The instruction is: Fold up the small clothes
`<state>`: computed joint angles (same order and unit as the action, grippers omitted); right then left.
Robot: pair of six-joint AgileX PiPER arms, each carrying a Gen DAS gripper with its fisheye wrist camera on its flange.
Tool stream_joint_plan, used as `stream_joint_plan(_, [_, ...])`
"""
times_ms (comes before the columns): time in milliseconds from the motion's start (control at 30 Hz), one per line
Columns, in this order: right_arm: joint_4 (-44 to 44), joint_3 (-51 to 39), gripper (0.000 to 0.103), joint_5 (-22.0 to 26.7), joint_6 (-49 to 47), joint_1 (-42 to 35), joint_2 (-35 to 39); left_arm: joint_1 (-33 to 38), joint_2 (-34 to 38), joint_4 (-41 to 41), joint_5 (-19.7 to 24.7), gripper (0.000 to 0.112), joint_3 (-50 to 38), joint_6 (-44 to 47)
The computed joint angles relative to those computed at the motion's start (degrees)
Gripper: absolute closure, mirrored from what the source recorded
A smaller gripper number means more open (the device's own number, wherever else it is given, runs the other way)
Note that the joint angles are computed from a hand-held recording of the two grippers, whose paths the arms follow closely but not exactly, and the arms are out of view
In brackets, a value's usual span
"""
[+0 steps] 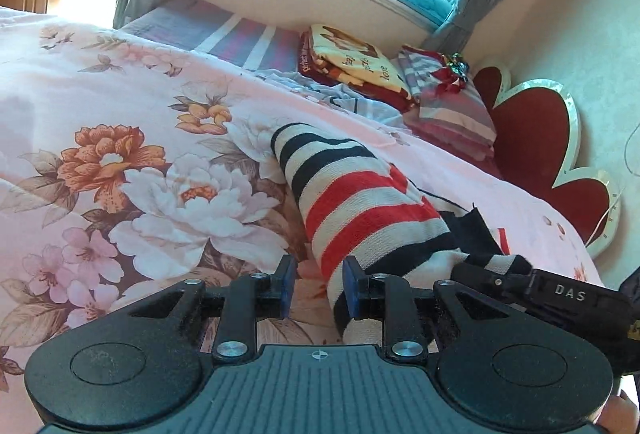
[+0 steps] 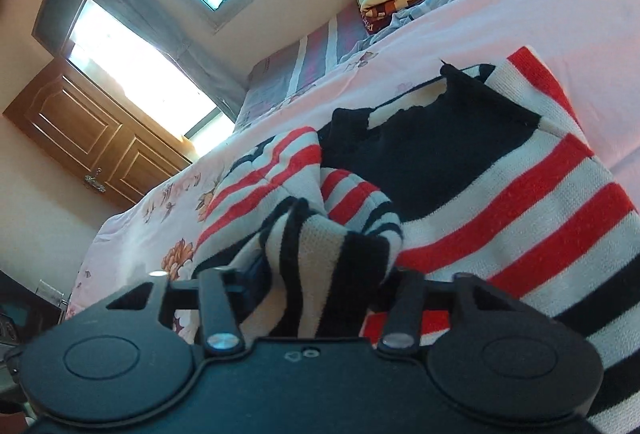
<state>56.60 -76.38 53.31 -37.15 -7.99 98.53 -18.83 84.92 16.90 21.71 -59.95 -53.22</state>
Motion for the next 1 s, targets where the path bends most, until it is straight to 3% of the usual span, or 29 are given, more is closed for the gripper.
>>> stream_joint_plan(67, [1.95, 2.05, 0.077, -1.01, -3.94, -0.69, -2.74, -0.80, 1.95, 1.87, -0.92, 0.087, -1.17, -1.97])
stream_joint_plan(233, [4.60, 7.21, 0.079, -3.99, -14.82, -4.58, -13.05, -3.80, 5.15, 2.32, -3.09, 0.087, -4.70, -1.92])
stream_joint_plan(400, [1.68, 13.31, 0.079, -5.21, -19.22, -14.03, -18.17, -7.57, 8.80, -3.89, -4.40, 0.087, -8.20, 5.75])
stream_joint_plan(433, [0.47, 14.29, 0.079, -5.38, -18.43, -15.32, -17.82, -8.55, 9.42, -2.16, -4.23, 0.085, -8.68, 4.34])
stream_joint_plan(500, [-2.93, 16.32, 0.078, -6.89, -16.51, -15.98, -16.29, -10.61, 10.49, 5.26, -2.57, 0.069, -9.81, -2.78])
stream_joint_plan(600, [-4.83, 17.34, 0.071, -5.69, -13.73, -16.47, -15.06, -11.25, 10.76, 9.00, -0.78, 0.061, -10.35, -6.30])
stream_joint_plan(733, [-5.24, 16.15, 0.039, -1.39, -12.30, -19.47, -16.99, -10.42, 10.12, 4.74, 0.04, 0.061, -10.48, -1.83])
stream_joint_plan(800, [-5.52, 16.10, 0.051, -0.91, -13.13, -21.10, -18.02, -11.30, 10.11, 8.19, 0.76, 0.061, -10.59, -4.31])
stream_joint_plan(833, [-6.05, 15.98, 0.068, -0.99, -13.09, -21.49, -18.27, -11.65, 10.21, 9.51, 0.94, 0.061, -10.65, -5.29])
stream_joint_plan(867, [-7.30, 15.90, 0.074, -1.43, -12.41, -21.40, -18.36, -11.93, 10.37, 10.45, 1.24, 0.061, -10.87, -6.02])
stream_joint_plan(1000, [-12.73, 16.36, 0.073, -1.91, -10.88, -21.67, -16.23, -11.62, 10.36, 7.73, 1.74, 0.061, -11.43, -3.30])
